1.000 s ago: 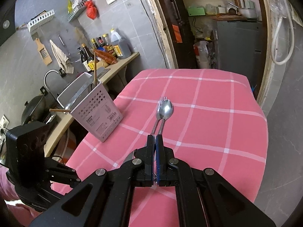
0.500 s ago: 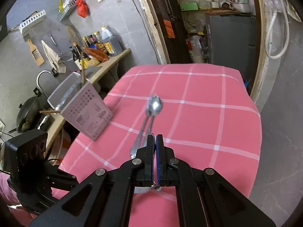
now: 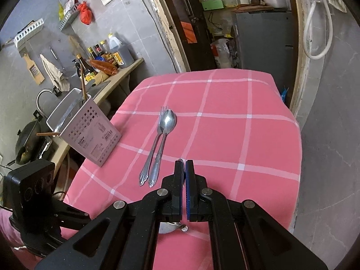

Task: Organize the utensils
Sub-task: 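Hold the peeler up with the left tool while the right holds the small spoon beside it, then carry the peeler over the white basket with the left tool while the right carries the spoon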

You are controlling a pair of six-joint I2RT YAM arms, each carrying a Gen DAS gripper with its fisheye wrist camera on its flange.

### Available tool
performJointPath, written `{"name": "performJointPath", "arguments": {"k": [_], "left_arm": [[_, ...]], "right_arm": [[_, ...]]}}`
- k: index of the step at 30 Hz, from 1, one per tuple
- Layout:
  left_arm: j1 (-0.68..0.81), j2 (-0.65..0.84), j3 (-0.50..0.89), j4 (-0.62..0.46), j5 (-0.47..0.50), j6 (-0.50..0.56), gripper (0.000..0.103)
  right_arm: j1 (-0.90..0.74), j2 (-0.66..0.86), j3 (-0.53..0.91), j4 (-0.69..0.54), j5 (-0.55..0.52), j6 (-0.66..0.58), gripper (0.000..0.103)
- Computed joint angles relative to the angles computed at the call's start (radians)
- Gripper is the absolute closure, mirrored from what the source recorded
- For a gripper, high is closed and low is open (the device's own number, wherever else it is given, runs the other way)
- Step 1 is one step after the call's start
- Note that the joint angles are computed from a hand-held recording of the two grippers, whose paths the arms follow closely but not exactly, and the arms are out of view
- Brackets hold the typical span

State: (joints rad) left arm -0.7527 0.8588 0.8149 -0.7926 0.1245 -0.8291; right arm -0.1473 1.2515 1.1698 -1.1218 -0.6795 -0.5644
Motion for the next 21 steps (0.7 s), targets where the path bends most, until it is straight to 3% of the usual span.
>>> {"name": "performJointPath", "arguments": {"k": [8, 13, 17, 21], "left_arm": [[-0.072, -0.081, 0.053, -0.106, -0.119, -0.030, 0.086], [-0.134, -0.103, 0.195, -0.221, -0.269, -0.017, 0.086], [-0.123, -0.119, 0.301, -0.301, -0.331, 0.022, 0.086], [-0.031, -0.113, 0.379, -0.335, -0.318, 0.092, 0.086]], "right_arm": [[0.048, -0.025, 0.041, -0.002, -0.014, 0.052, 0.101], [0.110, -0.051, 0.187, -0.022, -0.048, 0.121, 0.101], [0.203, -0.046, 0.318, -0.001, -0.031, 0.203, 0.101], [0.275, -0.014, 0.421, 0.015, -0.007, 0.256, 0.101]]}}
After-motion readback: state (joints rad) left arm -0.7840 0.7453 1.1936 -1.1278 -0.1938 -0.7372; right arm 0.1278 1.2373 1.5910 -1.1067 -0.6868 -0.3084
